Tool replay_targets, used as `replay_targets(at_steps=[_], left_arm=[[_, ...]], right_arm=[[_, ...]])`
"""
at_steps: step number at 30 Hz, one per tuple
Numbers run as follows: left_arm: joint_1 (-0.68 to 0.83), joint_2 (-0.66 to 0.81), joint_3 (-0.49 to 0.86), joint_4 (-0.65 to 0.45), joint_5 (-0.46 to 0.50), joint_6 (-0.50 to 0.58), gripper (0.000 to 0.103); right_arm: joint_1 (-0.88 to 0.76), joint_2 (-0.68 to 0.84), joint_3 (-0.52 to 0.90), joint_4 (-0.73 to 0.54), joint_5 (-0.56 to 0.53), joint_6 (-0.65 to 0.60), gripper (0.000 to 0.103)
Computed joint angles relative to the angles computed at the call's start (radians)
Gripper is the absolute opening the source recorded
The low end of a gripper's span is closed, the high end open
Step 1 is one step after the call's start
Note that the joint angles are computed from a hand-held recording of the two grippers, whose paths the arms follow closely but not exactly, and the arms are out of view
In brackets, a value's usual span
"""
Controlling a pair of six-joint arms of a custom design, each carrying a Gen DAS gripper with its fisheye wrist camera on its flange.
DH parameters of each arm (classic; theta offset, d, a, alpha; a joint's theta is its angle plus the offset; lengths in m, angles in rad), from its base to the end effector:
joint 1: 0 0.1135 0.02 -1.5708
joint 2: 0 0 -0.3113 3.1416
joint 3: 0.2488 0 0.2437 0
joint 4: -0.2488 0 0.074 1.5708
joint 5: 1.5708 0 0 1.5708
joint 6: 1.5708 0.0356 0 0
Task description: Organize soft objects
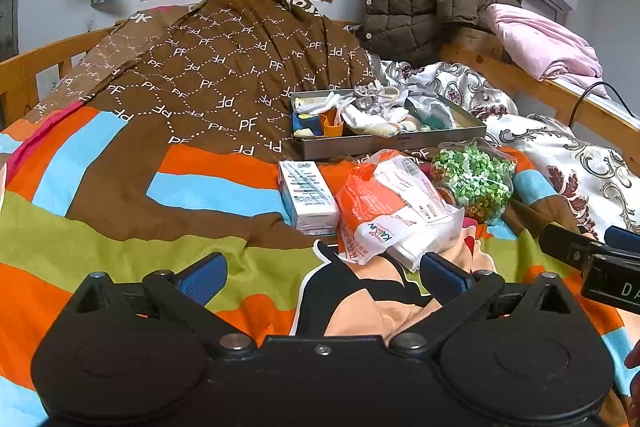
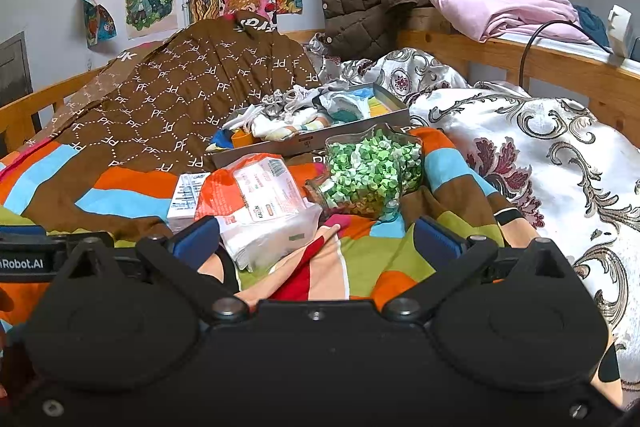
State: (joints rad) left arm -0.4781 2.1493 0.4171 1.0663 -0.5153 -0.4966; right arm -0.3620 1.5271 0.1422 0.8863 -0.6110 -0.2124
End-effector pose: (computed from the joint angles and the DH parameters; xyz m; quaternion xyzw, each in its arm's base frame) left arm 0.2691 -0.1197 0.0665 -0.1194 0.8686 0.0045 0.4808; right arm 0.1939 -0.0516 0.1541 -0.0919 0.8291 0.1100 0.5404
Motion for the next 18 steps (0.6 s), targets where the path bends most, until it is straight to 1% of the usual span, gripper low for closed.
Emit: replay_targets(at_steps=[18], left_arm=[[0.0, -0.002, -0.001, -0.001, 0.002, 0.002, 0.102]], right_arm=[[0.019, -0.018, -0.023, 0.02, 0.021, 0.028, 0.102]])
